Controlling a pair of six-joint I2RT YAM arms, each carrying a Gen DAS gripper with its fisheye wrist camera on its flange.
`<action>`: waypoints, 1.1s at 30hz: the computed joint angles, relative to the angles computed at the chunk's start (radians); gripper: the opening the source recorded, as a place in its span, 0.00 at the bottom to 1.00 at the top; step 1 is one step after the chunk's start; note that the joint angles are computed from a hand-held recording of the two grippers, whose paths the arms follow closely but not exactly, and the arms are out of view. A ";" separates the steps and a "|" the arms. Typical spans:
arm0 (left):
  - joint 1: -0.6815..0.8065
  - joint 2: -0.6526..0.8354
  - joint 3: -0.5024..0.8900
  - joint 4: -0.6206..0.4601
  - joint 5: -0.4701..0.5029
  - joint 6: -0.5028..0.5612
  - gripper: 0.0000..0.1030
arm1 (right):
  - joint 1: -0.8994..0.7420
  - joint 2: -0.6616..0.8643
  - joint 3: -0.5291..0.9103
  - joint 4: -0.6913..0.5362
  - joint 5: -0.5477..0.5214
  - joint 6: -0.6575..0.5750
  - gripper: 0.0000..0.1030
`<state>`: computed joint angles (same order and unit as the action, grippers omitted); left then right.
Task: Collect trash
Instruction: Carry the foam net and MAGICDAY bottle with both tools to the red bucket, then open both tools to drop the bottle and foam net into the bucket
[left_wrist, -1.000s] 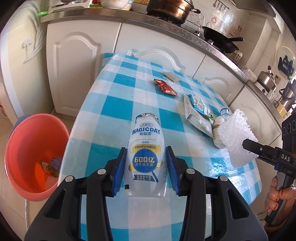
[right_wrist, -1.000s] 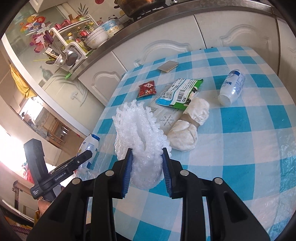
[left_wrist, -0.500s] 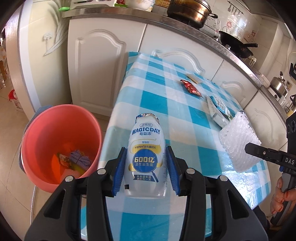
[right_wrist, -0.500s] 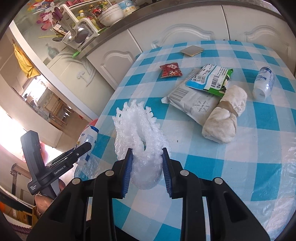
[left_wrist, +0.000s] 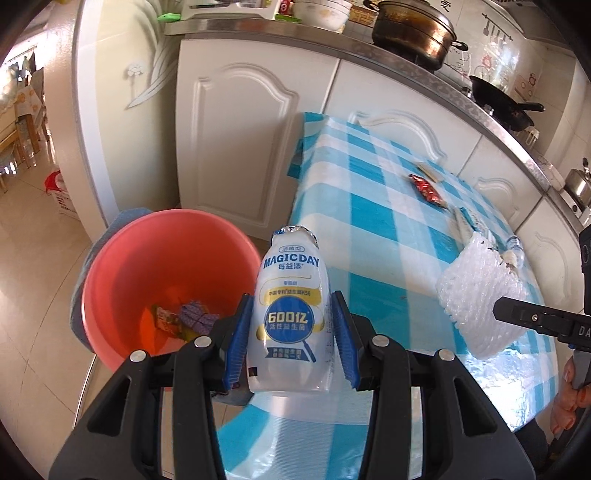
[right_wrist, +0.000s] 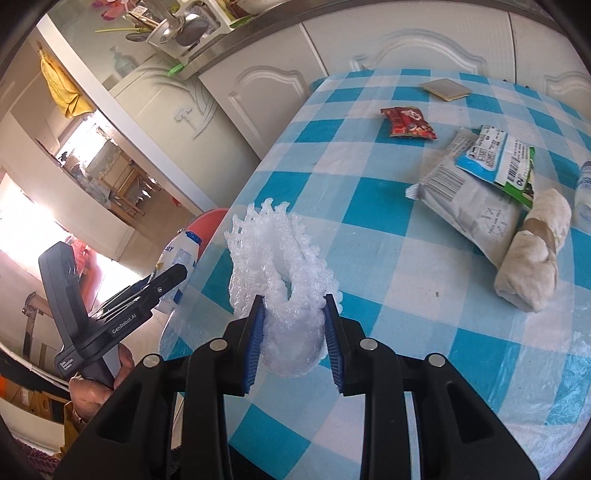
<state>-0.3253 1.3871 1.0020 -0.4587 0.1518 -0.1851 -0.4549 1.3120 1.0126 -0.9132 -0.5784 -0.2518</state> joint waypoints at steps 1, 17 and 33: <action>0.013 0.001 -0.001 0.000 0.008 0.001 0.43 | 0.020 0.007 0.004 0.005 0.004 0.008 0.32; 0.154 0.052 0.026 0.024 -0.064 0.073 0.43 | 0.304 0.130 0.123 0.090 0.065 0.130 0.32; 0.216 0.204 0.103 0.082 -0.179 0.146 0.43 | 0.551 0.385 0.323 0.185 0.149 0.226 0.33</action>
<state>-0.1091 1.5910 1.1052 -0.3765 -0.0274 -0.0394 0.0957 1.6967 1.3358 -0.7287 -0.4294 -0.0263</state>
